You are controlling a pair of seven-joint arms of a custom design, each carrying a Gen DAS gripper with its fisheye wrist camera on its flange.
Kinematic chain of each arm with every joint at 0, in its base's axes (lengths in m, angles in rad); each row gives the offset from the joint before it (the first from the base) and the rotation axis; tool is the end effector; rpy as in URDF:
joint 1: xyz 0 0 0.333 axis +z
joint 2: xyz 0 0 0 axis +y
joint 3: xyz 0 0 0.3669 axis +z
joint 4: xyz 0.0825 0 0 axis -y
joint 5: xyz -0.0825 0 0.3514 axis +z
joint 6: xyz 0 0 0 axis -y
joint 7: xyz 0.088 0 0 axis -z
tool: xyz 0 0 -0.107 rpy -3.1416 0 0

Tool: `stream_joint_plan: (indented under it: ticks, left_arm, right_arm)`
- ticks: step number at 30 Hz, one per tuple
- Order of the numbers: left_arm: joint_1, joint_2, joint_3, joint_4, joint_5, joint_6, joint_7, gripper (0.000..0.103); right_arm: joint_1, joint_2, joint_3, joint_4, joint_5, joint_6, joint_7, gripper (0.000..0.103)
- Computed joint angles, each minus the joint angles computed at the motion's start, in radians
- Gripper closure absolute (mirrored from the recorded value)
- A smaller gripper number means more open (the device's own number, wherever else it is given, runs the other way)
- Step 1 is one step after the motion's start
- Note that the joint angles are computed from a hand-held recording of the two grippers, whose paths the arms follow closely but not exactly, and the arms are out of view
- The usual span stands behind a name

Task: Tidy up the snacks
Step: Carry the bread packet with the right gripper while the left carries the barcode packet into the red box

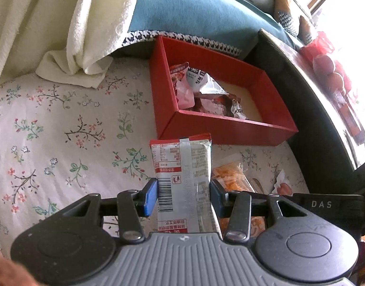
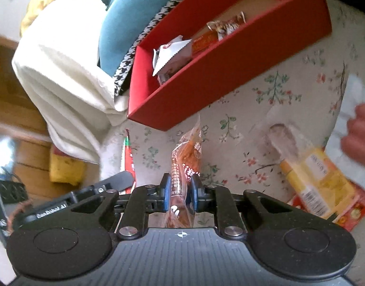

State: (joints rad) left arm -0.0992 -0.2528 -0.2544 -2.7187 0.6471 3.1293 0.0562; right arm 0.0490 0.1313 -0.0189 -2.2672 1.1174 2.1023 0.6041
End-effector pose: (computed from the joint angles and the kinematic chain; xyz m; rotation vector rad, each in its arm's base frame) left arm 0.3513 -0.1893 0.4386 -2.4204 1.4314 -0.9274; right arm 0.4994 0.0581 0.3730 -1.8389 1.4419 0.6386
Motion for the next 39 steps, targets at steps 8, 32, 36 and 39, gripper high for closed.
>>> stream_joint_plan:
  ticks: [8, 32, 36, 39]
  left_arm:
    - [0.012, -0.006, -0.003, 0.006, 0.003, 0.022, -0.004, 0.064]
    - [0.332, 0.216, -0.252, 0.414, 0.469, -0.047, -0.350, 0.064]
    - [0.280, 0.289, -0.210, 0.483, 0.487, -0.094, -0.325, 0.064]
    - [0.239, 0.338, -0.176, 0.527, 0.486, -0.133, -0.300, 0.064]
  right_arm:
    - [-0.062, 0.039, -0.019, 0.024, 0.113, -0.163, 0.019, 0.081]
    - [-0.108, 0.153, 0.009, 0.282, 0.310, -0.160, 0.047, 0.081]
    - [-0.099, 0.196, 0.028, 0.359, 0.288, -0.108, 0.061, 0.081]
    - [-0.085, 0.229, 0.045, 0.411, 0.254, -0.062, 0.072, 0.080]
